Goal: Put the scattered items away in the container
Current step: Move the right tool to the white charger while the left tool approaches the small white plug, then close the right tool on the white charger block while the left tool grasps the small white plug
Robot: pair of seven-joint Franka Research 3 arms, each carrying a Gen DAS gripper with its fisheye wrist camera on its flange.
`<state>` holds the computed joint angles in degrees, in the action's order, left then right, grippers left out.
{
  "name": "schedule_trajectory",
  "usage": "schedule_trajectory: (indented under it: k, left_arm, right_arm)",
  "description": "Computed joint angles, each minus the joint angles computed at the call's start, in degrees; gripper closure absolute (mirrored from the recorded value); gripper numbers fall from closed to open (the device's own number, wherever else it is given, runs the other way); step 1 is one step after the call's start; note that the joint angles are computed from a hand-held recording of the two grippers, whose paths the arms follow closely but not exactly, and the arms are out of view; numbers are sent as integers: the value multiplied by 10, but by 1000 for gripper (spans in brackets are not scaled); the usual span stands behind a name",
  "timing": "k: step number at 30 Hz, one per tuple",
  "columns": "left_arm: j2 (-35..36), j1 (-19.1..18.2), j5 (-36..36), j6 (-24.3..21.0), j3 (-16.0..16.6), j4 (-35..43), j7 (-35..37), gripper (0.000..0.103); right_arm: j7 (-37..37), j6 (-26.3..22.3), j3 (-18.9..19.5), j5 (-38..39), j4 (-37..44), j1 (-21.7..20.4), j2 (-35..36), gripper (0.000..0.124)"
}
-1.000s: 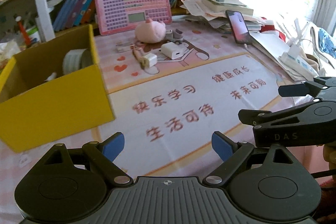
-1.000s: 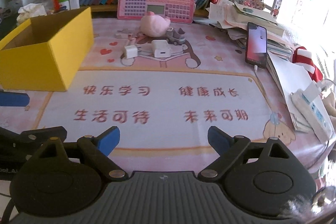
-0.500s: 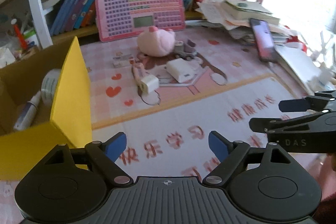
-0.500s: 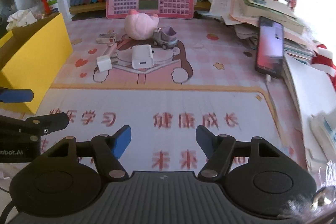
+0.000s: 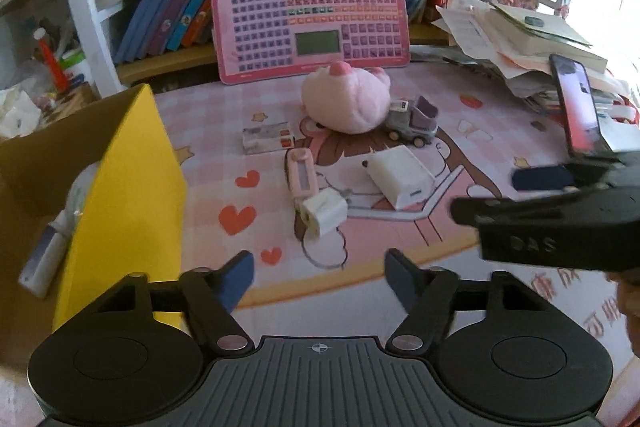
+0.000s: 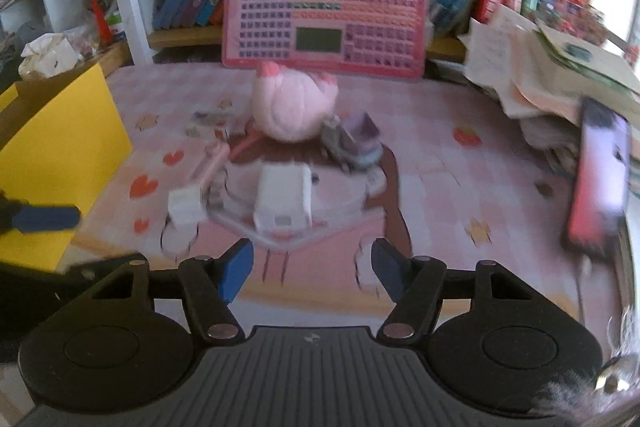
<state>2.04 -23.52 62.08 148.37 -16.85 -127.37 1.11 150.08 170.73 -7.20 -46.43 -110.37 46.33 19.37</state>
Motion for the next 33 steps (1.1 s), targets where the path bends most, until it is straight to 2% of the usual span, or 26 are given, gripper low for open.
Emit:
schedule_trajectory:
  k: [9,11,16,18,22,26,29,31,33]
  left_arm:
    - [61,-6,-4,-20,19,58,25,40]
    - [71,-8,-6,-22,24,68,28,41]
    - [98,-12,-10,-19,35,92,43,52]
    - [108,-14,-12,-17,39,101,47,53]
    - [122,-19,-11,-8,48,113,49,59]
    - [133,-24,-15,-11,53,121,53,60]
    - [138,-27,-15,-12,57,125,47,62]
    - [140,-29,-11,-9,60,126,42,68]
    - [140,-29,-11,-7,61,126,43,68]
  right_arm:
    - [-235,-27,93,189,122,-80,100,67]
    - [-264,-37,99,214,139,-82,113,68]
    - [-323,-61,105,274,178,-84,141,72]
    - [-350,-58,112,299,180,-90,144,82]
    - [-361,-53,86,326,156,-73,128,82]
    - [-359,-43,51,342,127,-50,110,82]
    - [-368,-36,47,354,123,-47,110,82]
    - [-369,-39,39,356,128,-40,115,82]
    - [-373,-46,38,360,136,-38,120,81]
